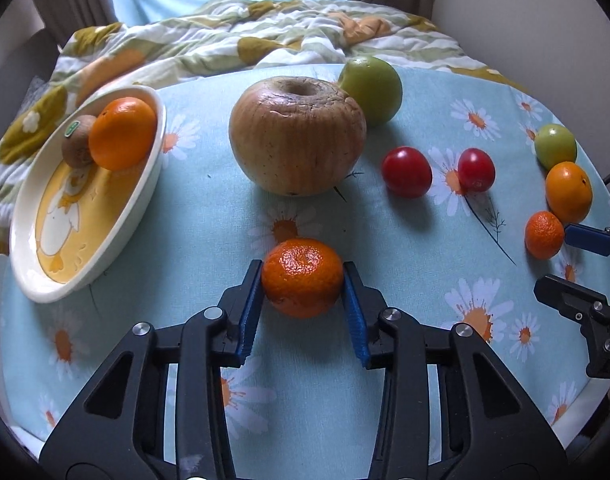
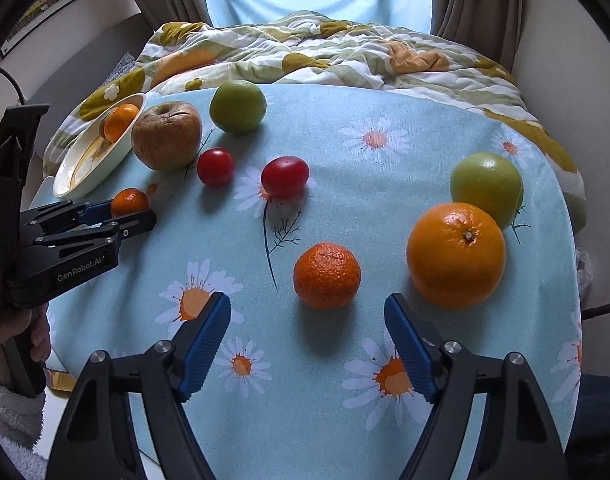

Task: Organize fruits
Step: 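Grasp a small tangerine with the left tool while the right tool grasps another tangerine, then place the tangerine in the bowl with the left tool while the right tool carries its tangerine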

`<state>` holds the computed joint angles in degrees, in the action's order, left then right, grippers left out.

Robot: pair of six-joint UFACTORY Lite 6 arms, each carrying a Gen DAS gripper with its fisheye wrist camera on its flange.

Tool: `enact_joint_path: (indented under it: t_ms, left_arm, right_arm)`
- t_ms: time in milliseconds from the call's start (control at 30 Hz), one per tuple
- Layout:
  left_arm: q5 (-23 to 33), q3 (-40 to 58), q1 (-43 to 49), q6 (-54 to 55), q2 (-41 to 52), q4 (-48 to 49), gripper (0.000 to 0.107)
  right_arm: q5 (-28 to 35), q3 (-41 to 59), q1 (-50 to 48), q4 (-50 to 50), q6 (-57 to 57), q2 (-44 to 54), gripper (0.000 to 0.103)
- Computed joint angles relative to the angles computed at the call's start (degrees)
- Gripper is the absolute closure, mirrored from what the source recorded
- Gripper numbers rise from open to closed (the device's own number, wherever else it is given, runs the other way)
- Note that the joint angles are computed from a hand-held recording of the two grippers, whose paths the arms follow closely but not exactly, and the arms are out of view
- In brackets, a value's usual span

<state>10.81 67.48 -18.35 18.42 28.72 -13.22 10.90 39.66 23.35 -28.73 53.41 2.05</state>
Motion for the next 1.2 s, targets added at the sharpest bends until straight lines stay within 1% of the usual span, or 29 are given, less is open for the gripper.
enact_joint_path:
  t_ms: [200,300,400,433,467,500,633,667,733,767,833,900,1067,1133,1200]
  left_arm:
    - [-0.19,-0.58,0.1,0.86,-0.38,-0.15,0.063]
    - [-0.35,-1.29,0.41,1.8,-0.86,-0.92,0.063]
    - [-1.09,-2.69,0.23,-0.56,-1.83,1.34,0.063]
    - [-1.43,-3.35,0.24,-1.12,-2.25,1.83,0.063]
    - [-1.55,-3.79,0.28,-1.18,-2.57,1.73,0.063]
    - [-1.67,-4.22,0.33,-1.11,-2.89,1.49,0.063]
    - [-2.6,-5.94,0.31,-3.08,-4.09,2.85,0.063]
    - [-2.88,-6.35,0.34,-3.54,-4.37,3.08,0.063]
    - [-3.12,-7.01,0.55,-3.56,-4.92,2.62,0.063]
    - [-3.31,-7.48,0.58,-3.86,-5.33,2.62,0.063]
    - [-3.44,-8.12,0.59,-4.6,-6.12,2.66,0.063]
    - [-3.65,-9.1,0.2,-8.11,-7.43,5.26,0.063]
    - [-3.13,-11.64,0.21,-11.81,-12.1,7.46,0.063]
    - [-2.56,-12.72,0.4,-12.83,-14.57,7.96,0.063]
    - [-1.95,-13.85,0.18,-17.0,-17.22,11.25,0.063]
  right_arm:
    - [-0.12,2.56,-0.21,1.12,-1.79,3.06,0.032]
    - [0.06,3.83,-0.05,-1.35,0.04,4.57,0.033]
    - [0.72,5.04,0.55,-7.35,5.39,6.31,0.033]
    - [0.84,5.41,0.61,-8.18,6.08,6.86,0.035]
    - [0.94,5.74,0.66,-8.33,6.11,7.38,0.041]
    - [1.02,6.04,0.61,-8.74,6.4,7.89,0.044]
    - [2.52,6.93,1.16,-14.29,11.74,9.11,0.051]
    - [3.01,7.17,1.22,-15.69,12.94,9.4,0.055]
    - [3.81,7.49,1.02,-17.46,14.26,9.73,0.065]
    - [3.11,7.22,0.44,-16.65,13.17,9.46,0.07]
    - [1.66,6.69,-0.74,-13.75,10.05,8.83,0.07]
    - [1.2,6.36,-0.99,-12.4,8.01,8.14,0.07]
    - [1.66,5.63,-0.22,-9.64,3.44,4.73,0.07]
    - [2.1,5.6,0.37,-7.22,0.53,3.15,0.07]
    - [2.62,5.98,0.76,-2.73,-4.37,1.64,0.07]
